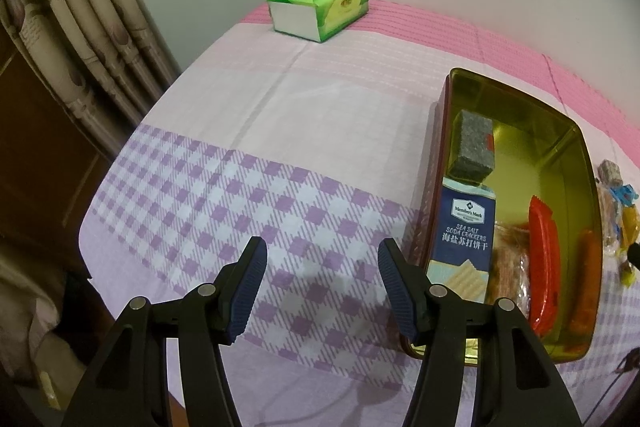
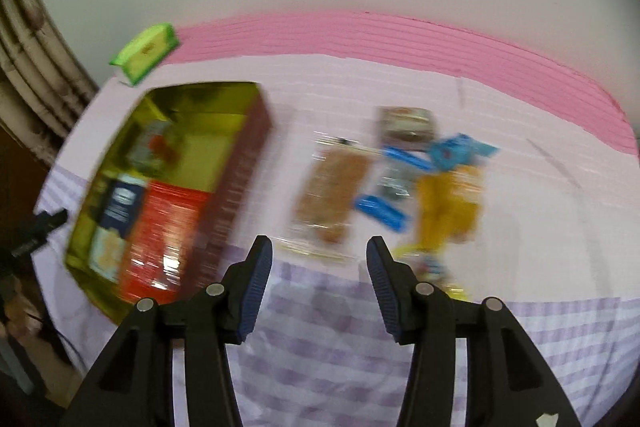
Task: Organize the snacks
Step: 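Grasp the yellow-wrapped round cake with the right gripper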
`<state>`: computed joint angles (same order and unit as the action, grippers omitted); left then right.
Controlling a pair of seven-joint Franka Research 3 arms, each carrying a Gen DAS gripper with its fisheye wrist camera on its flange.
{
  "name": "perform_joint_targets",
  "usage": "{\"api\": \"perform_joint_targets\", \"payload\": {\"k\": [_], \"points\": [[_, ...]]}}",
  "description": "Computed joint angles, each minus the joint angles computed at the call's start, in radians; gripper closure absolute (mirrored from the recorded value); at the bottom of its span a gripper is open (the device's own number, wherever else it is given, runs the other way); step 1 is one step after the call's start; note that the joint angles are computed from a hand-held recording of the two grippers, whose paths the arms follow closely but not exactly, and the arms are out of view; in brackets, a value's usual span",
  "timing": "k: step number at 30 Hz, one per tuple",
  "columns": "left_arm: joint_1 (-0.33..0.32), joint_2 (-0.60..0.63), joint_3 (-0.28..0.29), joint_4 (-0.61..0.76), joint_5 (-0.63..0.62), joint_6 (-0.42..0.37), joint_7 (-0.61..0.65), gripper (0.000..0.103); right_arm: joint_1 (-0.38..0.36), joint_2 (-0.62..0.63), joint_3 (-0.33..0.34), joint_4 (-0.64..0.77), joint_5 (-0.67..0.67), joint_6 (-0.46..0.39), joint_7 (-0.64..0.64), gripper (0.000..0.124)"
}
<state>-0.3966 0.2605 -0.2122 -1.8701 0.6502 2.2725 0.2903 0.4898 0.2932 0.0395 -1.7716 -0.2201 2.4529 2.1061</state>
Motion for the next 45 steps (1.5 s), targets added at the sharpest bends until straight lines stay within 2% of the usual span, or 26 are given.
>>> {"api": "perform_joint_targets", "payload": {"k": [6, 9, 14, 19, 24, 30, 33, 39, 41, 45], "points": [[-0.008, 0.014, -0.001, 0.02, 0.007, -0.023, 0.015, 0.044, -0.058, -0.072, -0.004, -0.119, 0.013, 0.018, -0.105, 0.077], [-0.01, 0.015, -0.002, 0.019, 0.009, -0.002, 0.021, 0.043, -0.077, -0.083, 0.003, -0.144, 0.024, 0.032, -0.151, 0.077], [-0.021, 0.022, 0.001, 0.027, 0.031, 0.01, 0.02, 0.043, -0.099, -0.062, 0.009, -0.147, 0.072, 0.065, -0.218, 0.077], [-0.042, 0.029, 0.006, 0.051, 0.072, -0.028, 0.006, 0.043, -0.1, -0.035, 0.003, -0.139, 0.095, 0.09, -0.26, 0.078], [-0.047, 0.023, 0.001, 0.068, 0.075, -0.044, -0.019, 0.043, -0.098, -0.048, -0.002, -0.175, 0.105, 0.123, -0.286, 0.09], [-0.077, 0.09, -0.013, 0.178, 0.065, -0.051, 0.065, 0.043, -0.103, -0.09, -0.004, -0.241, 0.116, 0.171, -0.275, 0.098], [-0.096, 0.144, -0.019, 0.257, 0.041, -0.015, 0.132, 0.043, -0.1, -0.129, -0.02, -0.293, 0.07, 0.201, -0.214, 0.099], [-0.143, 0.302, -0.02, 0.481, -0.058, 0.033, 0.304, 0.043, -0.126, -0.184, -0.059, -0.367, -0.141, 0.22, 0.037, 0.099], [-0.16, 0.352, -0.015, 0.556, -0.097, 0.032, 0.356, 0.043, -0.143, -0.193, -0.065, -0.382, -0.215, 0.23, 0.124, 0.099], [-0.195, 0.492, -0.007, 0.77, -0.191, -0.018, 0.466, 0.043, -0.168, -0.185, -0.079, -0.383, -0.379, 0.241, 0.305, 0.099]]}}
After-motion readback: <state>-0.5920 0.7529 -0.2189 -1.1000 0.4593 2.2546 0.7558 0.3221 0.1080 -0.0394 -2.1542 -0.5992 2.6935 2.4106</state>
